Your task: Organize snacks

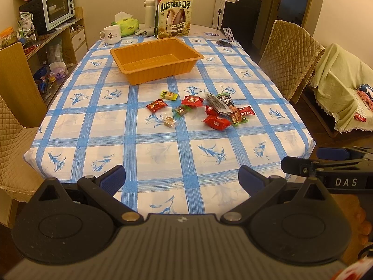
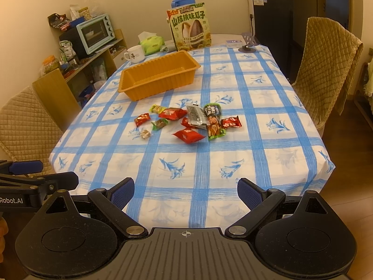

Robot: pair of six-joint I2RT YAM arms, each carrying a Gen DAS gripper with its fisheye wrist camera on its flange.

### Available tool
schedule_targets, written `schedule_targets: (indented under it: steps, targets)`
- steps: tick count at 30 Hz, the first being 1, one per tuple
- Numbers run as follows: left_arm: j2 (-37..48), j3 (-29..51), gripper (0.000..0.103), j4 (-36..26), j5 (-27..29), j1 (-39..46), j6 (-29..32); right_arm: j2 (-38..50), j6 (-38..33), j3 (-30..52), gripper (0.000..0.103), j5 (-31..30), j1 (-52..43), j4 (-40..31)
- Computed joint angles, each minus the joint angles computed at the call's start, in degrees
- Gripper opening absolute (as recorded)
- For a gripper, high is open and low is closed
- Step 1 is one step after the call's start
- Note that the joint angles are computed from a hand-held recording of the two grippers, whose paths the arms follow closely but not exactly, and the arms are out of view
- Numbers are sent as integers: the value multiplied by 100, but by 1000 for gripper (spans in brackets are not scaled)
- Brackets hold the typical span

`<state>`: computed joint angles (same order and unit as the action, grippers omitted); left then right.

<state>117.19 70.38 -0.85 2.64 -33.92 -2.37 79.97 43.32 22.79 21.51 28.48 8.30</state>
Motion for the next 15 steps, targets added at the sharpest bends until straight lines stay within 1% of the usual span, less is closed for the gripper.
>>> schedule_targets:
  steps: [11,15]
  targets:
    - [-7,6,103,-31,-20,-12,-9,38,-9,1,95,-25,-32,38]
    - [102,122,103,-88,-40,-27,-32,69,-23,1,95,-47,-57,73]
